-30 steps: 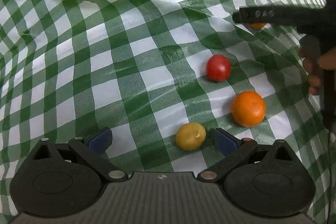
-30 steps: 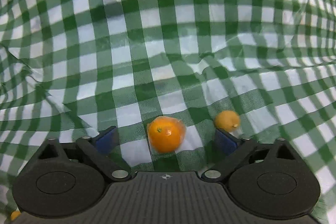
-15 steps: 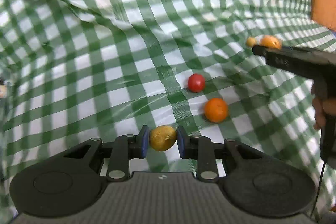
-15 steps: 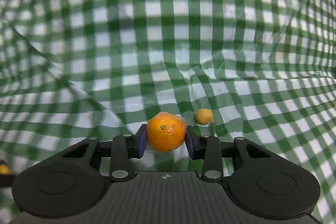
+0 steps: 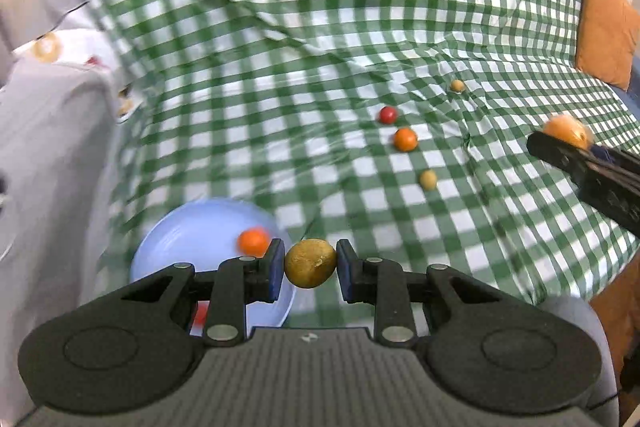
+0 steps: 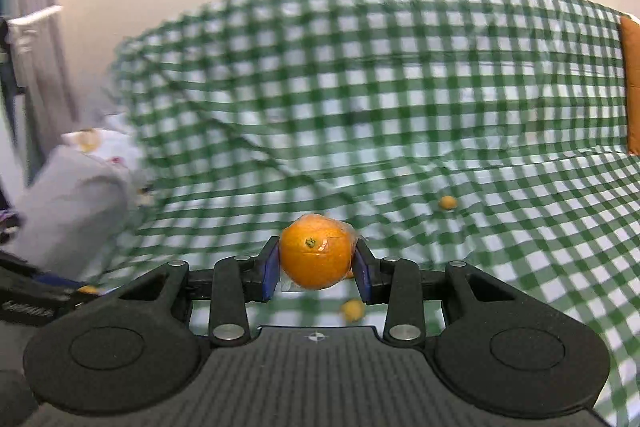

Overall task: Organize fruits
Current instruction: 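Carry both fruits over the blue plate and open both tools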

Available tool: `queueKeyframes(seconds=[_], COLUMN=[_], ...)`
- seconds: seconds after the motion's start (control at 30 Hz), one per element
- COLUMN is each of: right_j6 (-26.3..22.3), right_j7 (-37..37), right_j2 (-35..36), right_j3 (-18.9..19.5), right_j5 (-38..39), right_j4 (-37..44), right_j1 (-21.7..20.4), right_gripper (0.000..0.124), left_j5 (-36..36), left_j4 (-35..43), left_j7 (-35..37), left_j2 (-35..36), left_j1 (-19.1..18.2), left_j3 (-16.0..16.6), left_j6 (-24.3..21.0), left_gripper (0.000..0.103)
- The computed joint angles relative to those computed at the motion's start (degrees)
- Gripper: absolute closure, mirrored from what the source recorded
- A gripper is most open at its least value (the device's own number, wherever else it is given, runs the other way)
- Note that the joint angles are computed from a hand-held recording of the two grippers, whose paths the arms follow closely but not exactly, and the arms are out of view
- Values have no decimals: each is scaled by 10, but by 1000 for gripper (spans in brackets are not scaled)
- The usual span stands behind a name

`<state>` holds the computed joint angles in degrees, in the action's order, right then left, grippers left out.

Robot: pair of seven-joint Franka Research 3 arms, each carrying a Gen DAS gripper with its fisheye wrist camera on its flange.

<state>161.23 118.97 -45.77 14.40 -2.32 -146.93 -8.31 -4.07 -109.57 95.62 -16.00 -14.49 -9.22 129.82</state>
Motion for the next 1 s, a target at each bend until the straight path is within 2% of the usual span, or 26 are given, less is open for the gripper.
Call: queueKeyframes(seconds=[0.2,0.5,0.73,1.0], right_j6=[-77,-130,-147,-168], right_j7=[13,30,43,50], right_j2=[-77,-89,-84,-76], right_j3=[24,61,85,95], right_j5=[29,44,30,9], right_j4=[10,59,80,98], right_j1=[81,160,175,177], right_gripper=[85,85,85,85], left_j5=[-12,-13,-10,-17], left_j4=[-83,-174,-206,-214], left_j7=[16,4,6,4], left_j2=[-127,-265,-316,-324], left_j1=[5,6,0,-4], left_j3=[33,71,90,99], left_j6=[-27,-45,-49,-38], left_gripper=[72,72,72,72])
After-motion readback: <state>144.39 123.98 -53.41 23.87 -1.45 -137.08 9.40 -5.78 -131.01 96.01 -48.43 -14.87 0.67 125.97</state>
